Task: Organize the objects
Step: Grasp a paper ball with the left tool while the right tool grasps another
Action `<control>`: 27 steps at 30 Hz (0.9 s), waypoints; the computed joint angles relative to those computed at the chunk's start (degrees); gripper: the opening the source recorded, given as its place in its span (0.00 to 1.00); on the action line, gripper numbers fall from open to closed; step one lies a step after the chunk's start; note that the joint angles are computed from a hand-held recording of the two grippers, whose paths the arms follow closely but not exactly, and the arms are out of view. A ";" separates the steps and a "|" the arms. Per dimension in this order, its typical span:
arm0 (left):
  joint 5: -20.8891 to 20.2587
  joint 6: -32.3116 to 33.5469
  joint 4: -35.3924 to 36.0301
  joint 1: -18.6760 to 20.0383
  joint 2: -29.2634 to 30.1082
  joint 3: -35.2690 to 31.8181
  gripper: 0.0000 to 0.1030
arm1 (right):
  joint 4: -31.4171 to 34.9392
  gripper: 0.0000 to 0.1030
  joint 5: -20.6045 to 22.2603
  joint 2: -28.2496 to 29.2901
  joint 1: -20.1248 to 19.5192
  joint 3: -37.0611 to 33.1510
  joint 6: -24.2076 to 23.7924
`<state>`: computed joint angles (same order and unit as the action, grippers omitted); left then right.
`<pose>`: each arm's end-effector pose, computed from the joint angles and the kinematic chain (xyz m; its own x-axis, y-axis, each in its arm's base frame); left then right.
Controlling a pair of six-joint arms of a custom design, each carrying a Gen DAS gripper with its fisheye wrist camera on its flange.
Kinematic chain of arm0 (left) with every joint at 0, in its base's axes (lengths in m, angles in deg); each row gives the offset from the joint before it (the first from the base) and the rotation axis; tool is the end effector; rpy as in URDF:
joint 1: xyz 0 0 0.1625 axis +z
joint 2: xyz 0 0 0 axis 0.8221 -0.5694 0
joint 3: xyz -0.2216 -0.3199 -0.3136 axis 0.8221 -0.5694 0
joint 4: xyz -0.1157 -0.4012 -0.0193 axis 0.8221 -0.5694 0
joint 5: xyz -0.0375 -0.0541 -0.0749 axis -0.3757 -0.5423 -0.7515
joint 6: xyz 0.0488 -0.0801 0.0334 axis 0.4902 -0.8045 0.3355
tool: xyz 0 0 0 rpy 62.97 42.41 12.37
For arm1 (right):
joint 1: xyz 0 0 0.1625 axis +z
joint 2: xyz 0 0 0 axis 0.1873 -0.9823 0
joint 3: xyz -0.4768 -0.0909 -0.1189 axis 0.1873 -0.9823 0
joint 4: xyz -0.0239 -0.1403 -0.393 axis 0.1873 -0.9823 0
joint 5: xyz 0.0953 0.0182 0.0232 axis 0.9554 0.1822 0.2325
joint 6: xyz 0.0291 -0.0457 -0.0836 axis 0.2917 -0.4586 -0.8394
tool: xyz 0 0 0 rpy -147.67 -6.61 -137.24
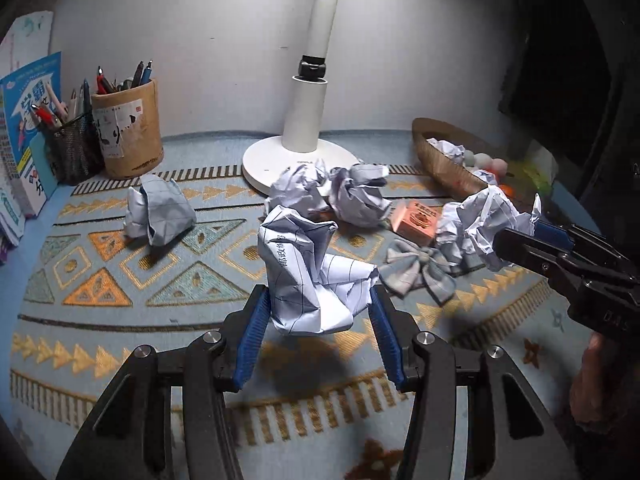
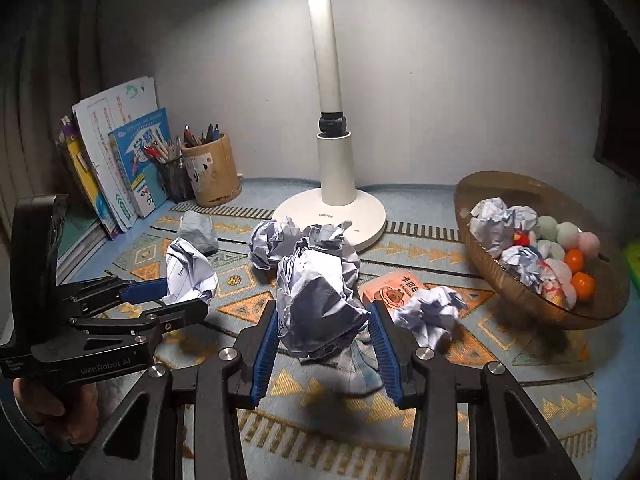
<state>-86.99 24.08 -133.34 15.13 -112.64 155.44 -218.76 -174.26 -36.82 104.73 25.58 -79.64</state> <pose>-0.0056 -0.5780 0.3641 -0.8092 0.1212 -0.5749 0.4827 0.6950 -0.5328 0.3928 -0.6096 -0.0309 -0.6668 -0.4806 0.5696 -0.7315 0.5680 -0.3771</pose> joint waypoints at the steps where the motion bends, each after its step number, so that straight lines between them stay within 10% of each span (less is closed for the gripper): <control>1: 0.17 -0.53 -0.96 -0.69 -0.31 1.46 0.46 | -0.61 0.42 -0.16 -1.02 -0.07 1.97 0.40; 7: -2.76 -4.02 -5.50 -2.24 0.13 6.58 0.47 | -1.40 0.42 -2.76 -4.66 -2.53 9.86 4.49; 14: 3.56 -1.38 -9.27 -4.19 2.87 7.94 0.47 | 1.38 0.43 -1.33 -6.08 -5.93 12.33 9.42; 18: 4.70 -1.05 -8.55 -4.45 3.05 7.98 0.49 | -0.98 0.73 -0.64 -6.22 -5.98 13.11 8.61; 27: 4.81 -0.97 -7.87 -4.23 2.99 7.71 0.51 | -1.09 0.73 -1.32 -5.81 -5.70 12.78 8.74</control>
<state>-82.19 23.11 -141.22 10.91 -109.65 163.15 -219.84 -175.58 -42.63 99.03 38.36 -70.90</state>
